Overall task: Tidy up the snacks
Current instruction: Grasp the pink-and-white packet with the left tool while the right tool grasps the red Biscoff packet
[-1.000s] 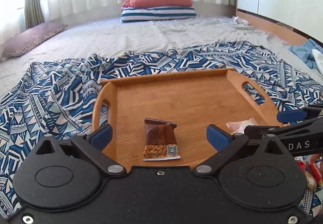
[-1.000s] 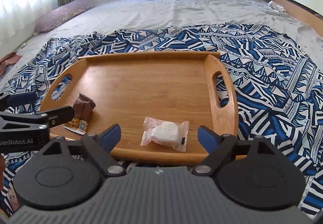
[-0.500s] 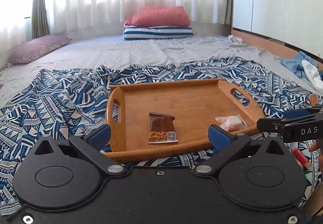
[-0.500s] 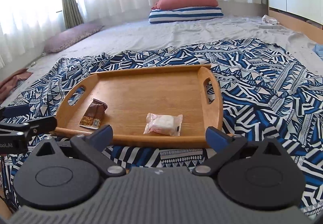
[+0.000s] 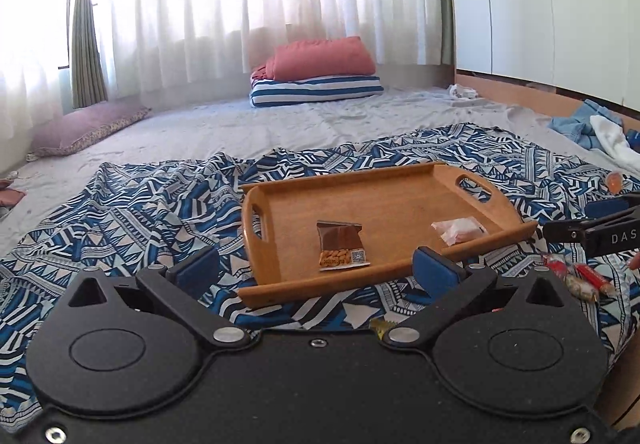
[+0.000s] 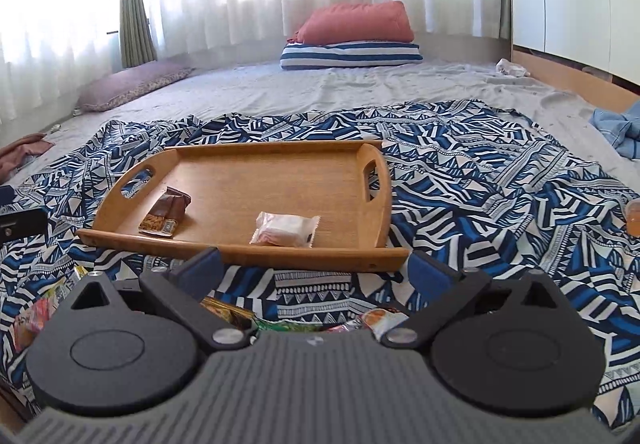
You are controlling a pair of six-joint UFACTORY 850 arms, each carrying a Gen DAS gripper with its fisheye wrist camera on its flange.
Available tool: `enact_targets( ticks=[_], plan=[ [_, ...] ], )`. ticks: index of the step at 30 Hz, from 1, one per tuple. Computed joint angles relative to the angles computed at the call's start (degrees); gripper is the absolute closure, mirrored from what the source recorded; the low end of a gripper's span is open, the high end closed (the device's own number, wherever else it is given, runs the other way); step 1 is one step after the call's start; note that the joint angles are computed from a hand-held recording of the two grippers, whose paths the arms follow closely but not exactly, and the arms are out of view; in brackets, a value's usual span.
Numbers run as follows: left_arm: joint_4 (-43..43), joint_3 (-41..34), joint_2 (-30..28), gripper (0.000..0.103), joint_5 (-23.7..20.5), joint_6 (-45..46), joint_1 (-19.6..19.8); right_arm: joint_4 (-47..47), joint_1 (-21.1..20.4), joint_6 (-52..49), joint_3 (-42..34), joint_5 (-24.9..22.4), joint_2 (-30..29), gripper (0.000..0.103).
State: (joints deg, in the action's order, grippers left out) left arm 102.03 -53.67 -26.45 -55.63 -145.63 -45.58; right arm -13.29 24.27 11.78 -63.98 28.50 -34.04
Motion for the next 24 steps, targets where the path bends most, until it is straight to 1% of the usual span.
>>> enact_targets(
  ticks=[7,12,17,22,24],
  plan=[
    [-4.23,2.20,1.77,0.000,-1.89,0.18,-2.79,4.30,-0.02,-6.69,2.77,1.54,1.18,0.000],
    [-7.12,2.98,1.41,0.000,-2.12,-1.05,-3.52,6.06,-0.04,-9.33,4.40,2.98,1.51,0.000],
    [-8.08,3.49,0.18,0.000,0.09,-3.50,-3.21,7.79,0.12,-10.25,4.89,2.78,0.98,0.000],
    [-8.67,3.42,-1.33,0.001,0.88,-4.25,-3.33,12.29,0.74,-15.10,6.04,3.57,0.83,0.000],
    [-8.65,3.41,-1.78,0.002,1.23,-3.93,-3.38,14.01,0.89,-17.00,6.75,4.23,1.02,0.000]
  ],
)
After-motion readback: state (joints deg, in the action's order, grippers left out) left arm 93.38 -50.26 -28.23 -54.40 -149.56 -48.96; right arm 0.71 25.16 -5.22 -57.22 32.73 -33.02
